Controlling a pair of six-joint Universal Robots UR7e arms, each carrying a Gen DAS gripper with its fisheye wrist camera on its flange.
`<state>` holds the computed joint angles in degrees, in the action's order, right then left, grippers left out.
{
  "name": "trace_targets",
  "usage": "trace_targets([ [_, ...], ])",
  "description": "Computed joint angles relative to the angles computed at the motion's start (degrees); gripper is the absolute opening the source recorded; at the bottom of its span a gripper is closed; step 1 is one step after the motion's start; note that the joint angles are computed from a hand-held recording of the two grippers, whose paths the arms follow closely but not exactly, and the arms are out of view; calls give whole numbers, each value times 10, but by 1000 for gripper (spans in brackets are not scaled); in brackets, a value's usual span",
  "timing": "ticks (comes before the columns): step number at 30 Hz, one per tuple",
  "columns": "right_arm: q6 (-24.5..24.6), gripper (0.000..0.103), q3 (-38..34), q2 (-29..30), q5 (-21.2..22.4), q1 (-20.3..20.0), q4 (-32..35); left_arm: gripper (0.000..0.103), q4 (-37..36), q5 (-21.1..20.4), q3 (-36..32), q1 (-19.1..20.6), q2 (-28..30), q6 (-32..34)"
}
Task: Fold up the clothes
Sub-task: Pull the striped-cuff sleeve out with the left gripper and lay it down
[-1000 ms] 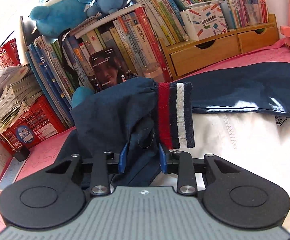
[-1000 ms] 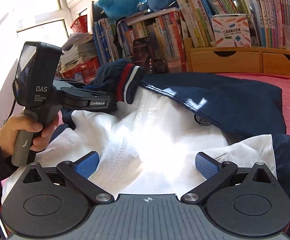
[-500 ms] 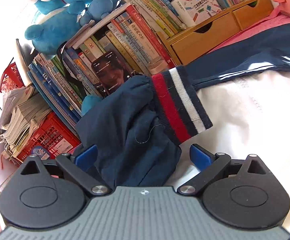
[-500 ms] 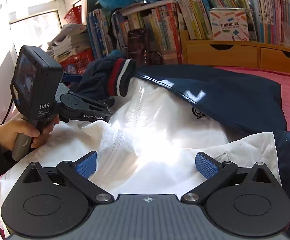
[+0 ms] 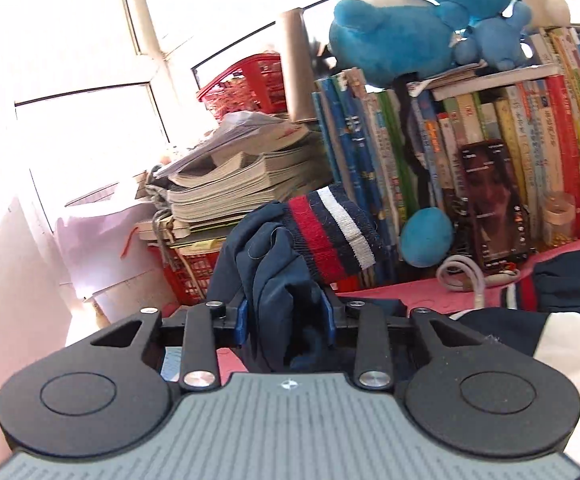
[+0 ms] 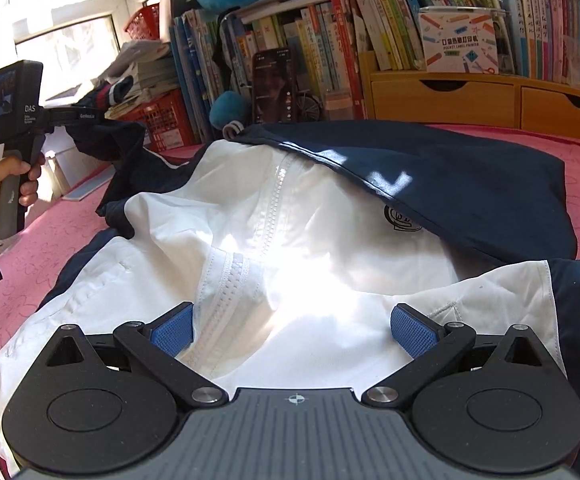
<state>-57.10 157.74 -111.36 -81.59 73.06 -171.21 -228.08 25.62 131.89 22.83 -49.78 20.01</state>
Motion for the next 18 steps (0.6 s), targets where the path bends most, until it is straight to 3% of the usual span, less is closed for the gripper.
trace_targets([
  [3,3,103,1,8,-11,9,-14,33,-60,0,8,23,-69,46],
  [8,4,103,6,28,-37,27,-49,45,-266,-11,29,54,-142,181],
  [10,3,103,8,37,-47,35,-63,57,-322,0,45,50,-152,204],
  [12,2,103,9,44,-56,41,-75,77,-344,9,65,44,-156,197],
  [18,-2,103,13,59,-73,52,-100,88,-284,52,88,50,-108,226],
])
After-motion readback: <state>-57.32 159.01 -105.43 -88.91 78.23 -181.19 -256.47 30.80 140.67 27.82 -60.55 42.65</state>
